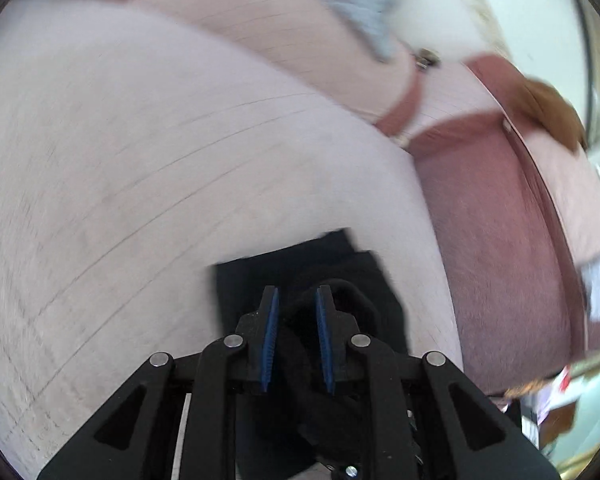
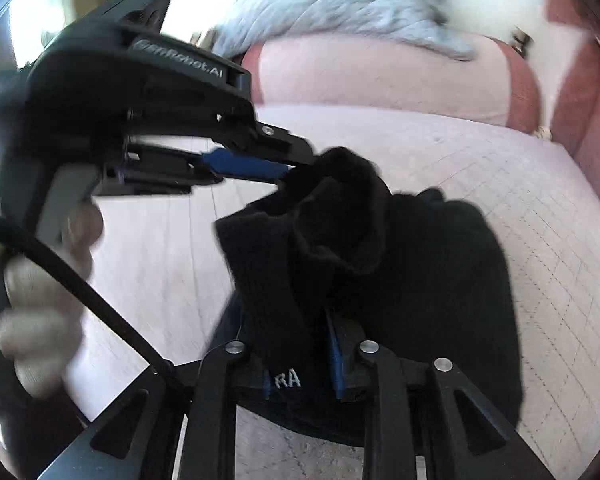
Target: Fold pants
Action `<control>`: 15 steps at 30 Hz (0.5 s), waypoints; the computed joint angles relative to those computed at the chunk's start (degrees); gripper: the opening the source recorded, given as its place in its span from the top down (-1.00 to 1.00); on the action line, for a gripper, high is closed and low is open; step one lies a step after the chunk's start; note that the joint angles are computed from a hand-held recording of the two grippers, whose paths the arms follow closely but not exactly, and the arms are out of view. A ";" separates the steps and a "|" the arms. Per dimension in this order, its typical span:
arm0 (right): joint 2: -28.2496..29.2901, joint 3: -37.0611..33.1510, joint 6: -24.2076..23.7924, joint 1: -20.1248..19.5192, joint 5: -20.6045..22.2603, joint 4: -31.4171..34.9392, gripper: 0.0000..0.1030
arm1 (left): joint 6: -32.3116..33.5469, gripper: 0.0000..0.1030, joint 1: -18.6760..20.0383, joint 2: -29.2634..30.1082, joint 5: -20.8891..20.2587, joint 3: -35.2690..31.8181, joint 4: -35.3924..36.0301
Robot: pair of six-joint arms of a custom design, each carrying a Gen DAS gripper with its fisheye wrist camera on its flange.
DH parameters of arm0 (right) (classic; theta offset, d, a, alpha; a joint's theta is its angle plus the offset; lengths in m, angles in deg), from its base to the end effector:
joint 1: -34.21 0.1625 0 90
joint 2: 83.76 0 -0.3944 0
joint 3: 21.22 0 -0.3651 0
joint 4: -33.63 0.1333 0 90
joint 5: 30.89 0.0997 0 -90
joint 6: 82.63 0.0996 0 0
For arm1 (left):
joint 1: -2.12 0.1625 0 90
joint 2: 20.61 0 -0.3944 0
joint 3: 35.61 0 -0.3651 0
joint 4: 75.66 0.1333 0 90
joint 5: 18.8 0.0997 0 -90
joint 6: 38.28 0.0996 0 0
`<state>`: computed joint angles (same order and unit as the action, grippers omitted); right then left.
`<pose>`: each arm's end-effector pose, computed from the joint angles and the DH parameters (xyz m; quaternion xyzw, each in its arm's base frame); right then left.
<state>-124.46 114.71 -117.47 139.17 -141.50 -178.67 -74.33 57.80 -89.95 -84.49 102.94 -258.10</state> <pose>0.1974 -0.3581 0.0185 0.3648 -0.8853 0.1968 0.2111 -0.0794 -0.4255 0.1461 -0.0568 0.9568 -0.2797 0.0552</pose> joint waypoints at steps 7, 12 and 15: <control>-2.50 5.04 -4.53 -1.29 6.40 -0.40 -0.24 | -4.27 0.42 3.87 -5.08 -2.82 6.08 -6.90; -13.10 8.01 -3.57 -4.21 13.19 8.58 -0.24 | -6.97 0.22 -4.71 -13.46 4.24 9.55 -3.77; -15.91 9.12 -0.19 -5.10 12.22 3.83 -0.24 | -6.90 -0.01 -10.77 -12.65 7.40 8.29 -0.77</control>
